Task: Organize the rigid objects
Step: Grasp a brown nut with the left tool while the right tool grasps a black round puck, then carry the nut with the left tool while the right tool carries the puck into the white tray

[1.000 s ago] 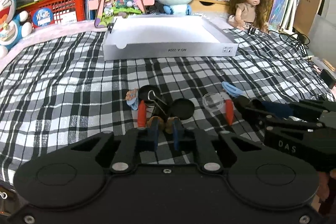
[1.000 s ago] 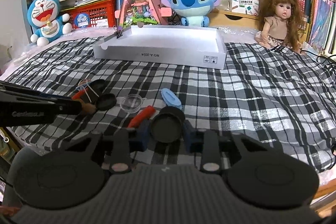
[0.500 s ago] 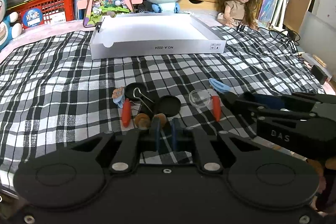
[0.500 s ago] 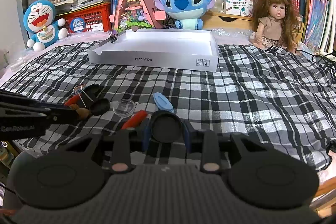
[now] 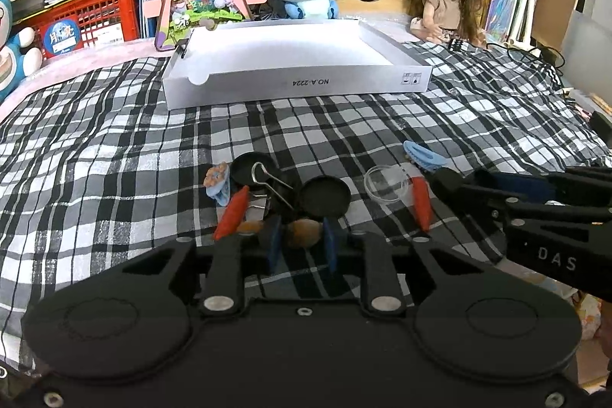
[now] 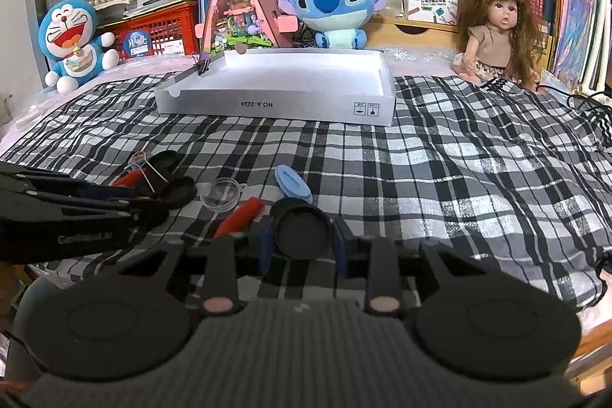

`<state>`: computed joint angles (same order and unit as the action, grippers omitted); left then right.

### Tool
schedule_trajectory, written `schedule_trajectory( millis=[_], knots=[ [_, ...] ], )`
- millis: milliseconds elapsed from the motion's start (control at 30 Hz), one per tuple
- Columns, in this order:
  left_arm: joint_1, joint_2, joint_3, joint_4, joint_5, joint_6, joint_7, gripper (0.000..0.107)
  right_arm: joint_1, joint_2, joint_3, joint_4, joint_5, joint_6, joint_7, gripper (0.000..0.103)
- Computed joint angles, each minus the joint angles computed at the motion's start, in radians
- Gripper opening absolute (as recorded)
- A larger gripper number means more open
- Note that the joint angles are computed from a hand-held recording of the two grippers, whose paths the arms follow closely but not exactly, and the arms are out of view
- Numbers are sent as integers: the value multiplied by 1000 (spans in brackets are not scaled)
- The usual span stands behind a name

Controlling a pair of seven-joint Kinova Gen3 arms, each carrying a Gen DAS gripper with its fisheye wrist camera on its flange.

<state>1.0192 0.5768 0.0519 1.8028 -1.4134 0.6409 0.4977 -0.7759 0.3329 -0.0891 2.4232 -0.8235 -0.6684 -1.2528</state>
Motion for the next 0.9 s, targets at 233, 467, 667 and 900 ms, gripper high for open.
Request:
schedule_trajectory(
  millis=[233,467,667,900],
  knots=[
    [2,-25,7,16,-20,10,9,22,-1,-3,-2,-1,1,-9,6,38],
    [-33,-59,27,18,-26,24,3,22,8,-18,3,-24,-21,25,33,38],
    [-78,-87,27,2,-20,18,-29,21,35,-43,23,-69,-46,105,78,38],
    [-150,-99,10,-74,67,-34,-156,21,110,-68,63,-173,-29,267,123,38]
  ],
)
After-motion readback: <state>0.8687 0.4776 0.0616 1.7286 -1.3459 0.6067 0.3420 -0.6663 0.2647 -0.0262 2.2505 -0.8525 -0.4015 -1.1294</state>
